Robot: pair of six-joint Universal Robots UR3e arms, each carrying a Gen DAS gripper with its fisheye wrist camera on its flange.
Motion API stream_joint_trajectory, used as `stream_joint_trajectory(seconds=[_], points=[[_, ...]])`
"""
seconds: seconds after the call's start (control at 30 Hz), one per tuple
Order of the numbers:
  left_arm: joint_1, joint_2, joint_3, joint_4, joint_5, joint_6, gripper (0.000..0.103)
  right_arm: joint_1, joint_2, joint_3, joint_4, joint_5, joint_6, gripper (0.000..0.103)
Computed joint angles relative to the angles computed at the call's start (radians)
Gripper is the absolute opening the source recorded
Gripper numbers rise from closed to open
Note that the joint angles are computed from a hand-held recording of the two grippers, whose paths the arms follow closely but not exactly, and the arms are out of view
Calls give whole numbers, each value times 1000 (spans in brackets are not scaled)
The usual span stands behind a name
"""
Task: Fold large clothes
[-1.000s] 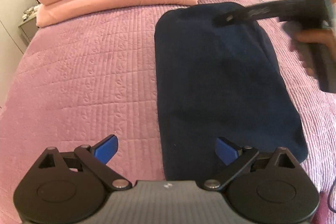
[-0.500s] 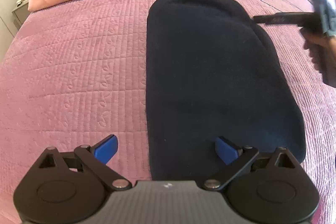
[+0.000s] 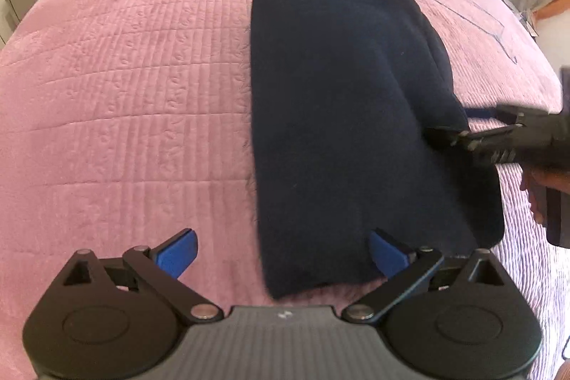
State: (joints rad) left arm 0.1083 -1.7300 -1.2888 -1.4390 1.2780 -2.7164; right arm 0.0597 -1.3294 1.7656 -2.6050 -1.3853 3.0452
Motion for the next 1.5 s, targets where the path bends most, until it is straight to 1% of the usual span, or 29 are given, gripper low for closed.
stream_joint_trajectory(seconds=[0.03,0.07,0.1,0.13,0.17,0.2,0.23,0.27,0.3,0.33,0.37,0.4,0.43,0.5,0.53,0.6,0.63,0.67,0.73,0.8,0.83,0.9,0.97,1.1,1.2,1.27,1.5], points=[[5,7,5,-14,4,10,103,-45,-25,24,40,54,49,102],[7,6,25,-38,17,14,103,-72,-49,40,69,74,68,102],[0,-1,52,-56,45,7,102,-70,-77,50,84,30,77,102],[-2,-5,83,-76,67,6,95,-53,-103,53,92,-31,91,102],[-6,-5,111,-89,91,-3,90,-38,-140,64,99,-76,118,102],[-10,-6,145,-109,105,0,87,-16,-176,66,109,-139,185,102],[-10,-4,178,-125,97,16,89,35,-197,33,148,-265,286,101],[-7,-1,214,-139,76,27,91,61,-217,-1,197,-327,344,101],[-10,-6,255,-153,63,18,99,64,-274,-8,238,-307,372,101],[-17,-17,304,-168,52,-3,103,57,-322,-17,277,-249,373,102],[-24,-25,337,-176,43,-18,103,57,-351,-48,329,-202,366,102],[-35,-32,369,-181,34,-35,103,83,-361,-107,396,-186,350,102],[-46,-34,387,-179,29,-51,103,118,-344,-168,439,-202,333,102],[-64,-20,387,-161,19,-79,103,220,-290,-305,534,-278,334,102],[-69,-3,366,-150,13,-84,103,238,-280,-348,580,-273,339,102],[-73,6,363,-176,16,-81,103,247,-289,-376,625,-201,350,102],[-79,0,378,-202,34,-79,103,248,-294,-373,636,-160,336,102],[-93,-4,377,-208,67,-85,103,248,-285,-389,670,-149,316,102],[-127,2,341,-162,142,-100,103,272,-207,-489,781,-209,286,102],[-155,7,305,-121,211,-101,103,291,-136,-571,879,-276,281,102],[-163,8,295,-114,229,-104,103,305,-117,-581,898,-317,285,102],[-160,7,288,-121,223,-106,103,320,-121,-562,914,-386,281,102],[-153,6,286,-135,204,-108,103,316,-126,-532,893,-411,276,102],[-168,-2,282,-137,223,-113,103,301,-122,-499,851,-386,266,102],[-160,9,279,-158,213,-109,103,317,-113,-508,875,-386,265,102],[-163,9,278,-158,211,-115,103,307,-117,-504,876,-366,254,102],[-165,9,274,-157,212,-113,103,307,-124,-498,855,-377,255,102]])
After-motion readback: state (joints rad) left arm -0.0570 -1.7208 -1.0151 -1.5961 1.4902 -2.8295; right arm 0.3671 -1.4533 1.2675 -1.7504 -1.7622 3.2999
